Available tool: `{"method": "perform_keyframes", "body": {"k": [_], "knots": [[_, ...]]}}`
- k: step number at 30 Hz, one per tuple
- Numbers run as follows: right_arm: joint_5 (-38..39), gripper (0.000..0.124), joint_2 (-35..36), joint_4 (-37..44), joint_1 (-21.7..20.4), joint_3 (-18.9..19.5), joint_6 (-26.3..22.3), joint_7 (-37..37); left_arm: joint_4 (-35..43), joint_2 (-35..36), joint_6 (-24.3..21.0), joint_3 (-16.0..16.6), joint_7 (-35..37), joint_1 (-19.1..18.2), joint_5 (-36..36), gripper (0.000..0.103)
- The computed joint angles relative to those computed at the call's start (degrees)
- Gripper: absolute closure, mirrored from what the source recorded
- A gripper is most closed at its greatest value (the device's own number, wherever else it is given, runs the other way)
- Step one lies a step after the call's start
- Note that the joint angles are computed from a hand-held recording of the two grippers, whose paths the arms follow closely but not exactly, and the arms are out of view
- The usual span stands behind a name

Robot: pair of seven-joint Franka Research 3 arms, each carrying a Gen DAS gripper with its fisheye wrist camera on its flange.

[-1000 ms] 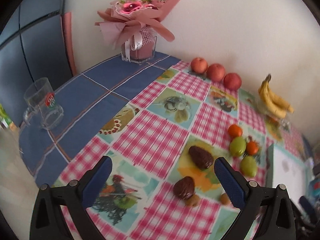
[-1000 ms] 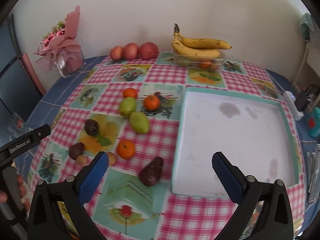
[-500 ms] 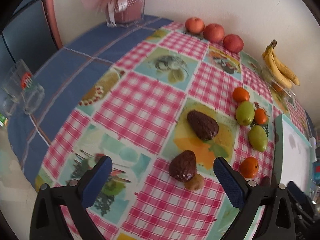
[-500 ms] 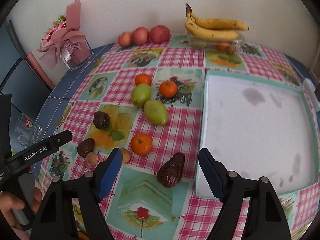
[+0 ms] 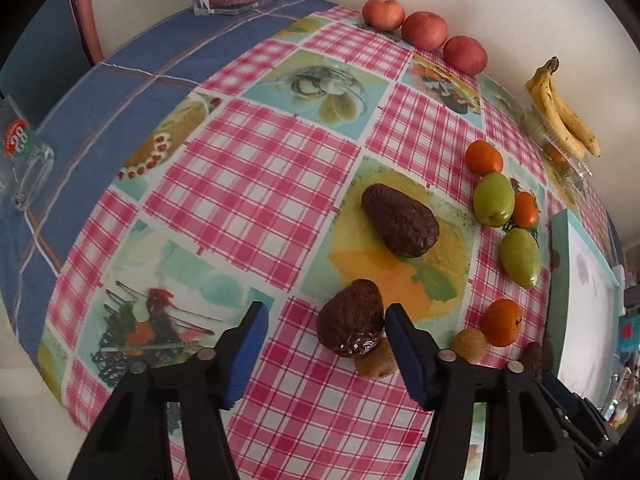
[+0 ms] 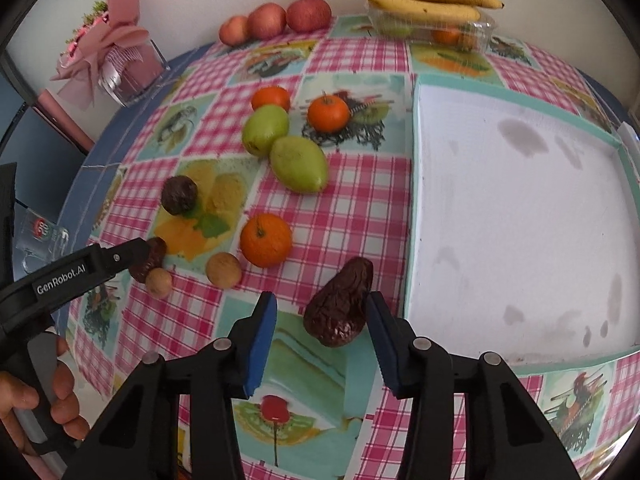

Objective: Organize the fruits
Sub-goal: 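Grasp a dark brown wrinkled fruit with the left gripper while the right grasps another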

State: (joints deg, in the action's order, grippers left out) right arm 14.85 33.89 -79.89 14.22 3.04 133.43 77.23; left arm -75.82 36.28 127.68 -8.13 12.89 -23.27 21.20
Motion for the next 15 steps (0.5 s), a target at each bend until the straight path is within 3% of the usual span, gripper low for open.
{"method": "perform_keyframes", "body": {"k": [2,4,10,15], "knots": [[-0.4,0.081,0.4,0.3,0.2,-0.3,-0.3,0.4,0.0,0.2,0.6,-0.3,0.6,0.3,-0.5,0.058],[-1.0,0.082,0.6,0.4,0.4,-0.5,-0.5,0.6,-0.1,0.3,0.8,-0.4,0.7,0.5,-0.9,0.065],[-1.5,0.087,1.0,1.0,0.3,-0.3,-1.5,0.4,-2.8,-1.9,2.4,0.6,-1.3,-0.3,0.9,0.066],[0.8,0.087,-1.3,-1.8,-0.5,0.7,2.2,-1.6,-4.0,-4.2,2.7,1.7,-4.8,-1.9,5.7,0.066]]}}
